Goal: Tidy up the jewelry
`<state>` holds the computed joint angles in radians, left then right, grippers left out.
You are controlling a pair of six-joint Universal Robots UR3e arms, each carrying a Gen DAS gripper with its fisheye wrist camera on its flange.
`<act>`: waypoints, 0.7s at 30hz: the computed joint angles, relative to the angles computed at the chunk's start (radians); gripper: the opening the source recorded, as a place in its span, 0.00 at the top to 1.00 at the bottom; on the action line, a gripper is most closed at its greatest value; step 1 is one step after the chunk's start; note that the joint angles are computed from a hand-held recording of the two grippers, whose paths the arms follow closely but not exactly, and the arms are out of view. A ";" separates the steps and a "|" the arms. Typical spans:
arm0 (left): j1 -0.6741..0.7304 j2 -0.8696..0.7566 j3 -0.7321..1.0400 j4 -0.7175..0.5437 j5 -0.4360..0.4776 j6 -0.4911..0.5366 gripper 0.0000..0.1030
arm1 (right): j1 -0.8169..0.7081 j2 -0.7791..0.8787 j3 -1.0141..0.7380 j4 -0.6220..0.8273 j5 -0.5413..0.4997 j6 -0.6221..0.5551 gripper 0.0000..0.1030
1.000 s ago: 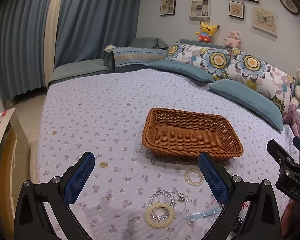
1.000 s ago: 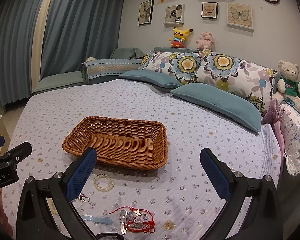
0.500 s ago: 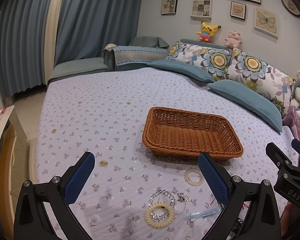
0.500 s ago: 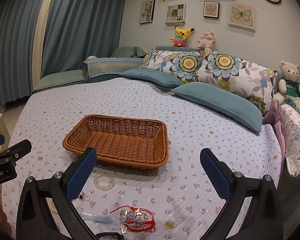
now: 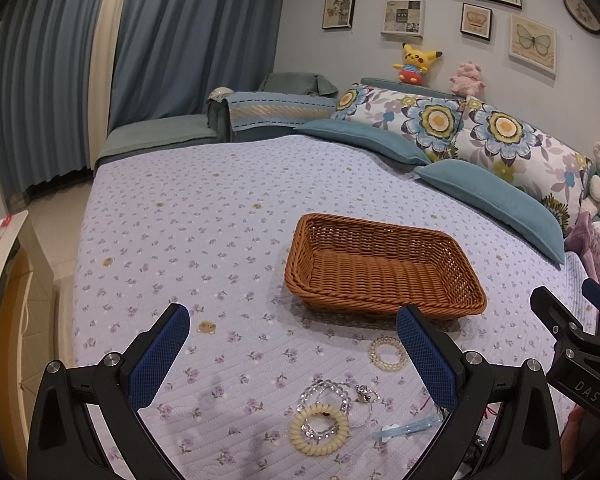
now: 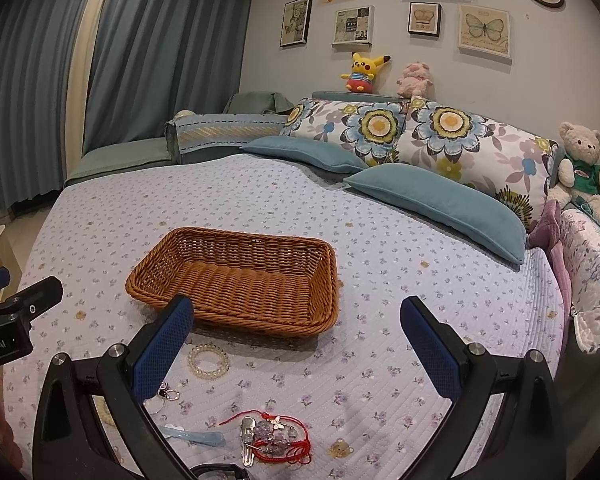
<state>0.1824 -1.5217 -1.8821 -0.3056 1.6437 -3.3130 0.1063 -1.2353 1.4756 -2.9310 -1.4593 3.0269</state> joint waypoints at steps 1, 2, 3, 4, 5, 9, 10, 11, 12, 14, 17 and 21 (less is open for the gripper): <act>-0.003 0.000 -0.001 0.001 0.003 -0.002 0.00 | 0.001 0.001 -0.001 0.001 0.000 0.000 0.00; -0.003 0.000 -0.001 0.001 0.003 -0.002 0.00 | -0.001 0.001 0.000 0.001 0.002 -0.001 0.00; -0.002 0.001 -0.001 0.001 0.002 -0.003 0.00 | 0.003 0.005 -0.005 0.002 -0.001 0.000 0.00; -0.002 0.001 -0.001 0.001 0.002 -0.003 0.00 | 0.002 0.005 -0.004 0.003 0.001 0.000 0.00; -0.002 0.001 -0.004 0.005 0.001 -0.003 0.00 | 0.000 0.004 -0.003 0.004 0.004 -0.001 0.00; -0.001 0.001 -0.005 0.006 0.000 -0.003 0.00 | -0.001 0.005 0.002 0.001 0.006 -0.002 0.00; -0.001 0.001 -0.005 0.006 0.000 -0.003 0.00 | 0.000 0.005 0.002 0.001 0.005 -0.001 0.00; -0.001 0.001 -0.005 0.007 0.001 -0.002 0.00 | -0.001 0.005 0.003 0.000 0.005 -0.002 0.00; -0.001 0.001 -0.005 0.007 0.002 -0.002 0.00 | -0.002 0.004 0.004 0.002 0.007 -0.002 0.00; -0.004 0.000 -0.008 0.013 0.017 0.007 0.00 | 0.000 0.006 0.009 -0.003 -0.003 -0.004 0.00; 0.011 0.038 -0.033 0.002 0.025 0.011 0.00 | -0.008 -0.026 0.047 0.019 -0.011 -0.005 0.00; 0.085 0.196 -0.183 -0.026 -0.065 0.020 0.00 | -0.098 -0.177 0.242 0.066 0.144 -0.031 0.00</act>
<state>0.2675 -1.3254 -2.0648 -0.3318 1.5790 -3.2933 0.0080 -1.4124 1.7177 -2.8647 -1.3154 2.9955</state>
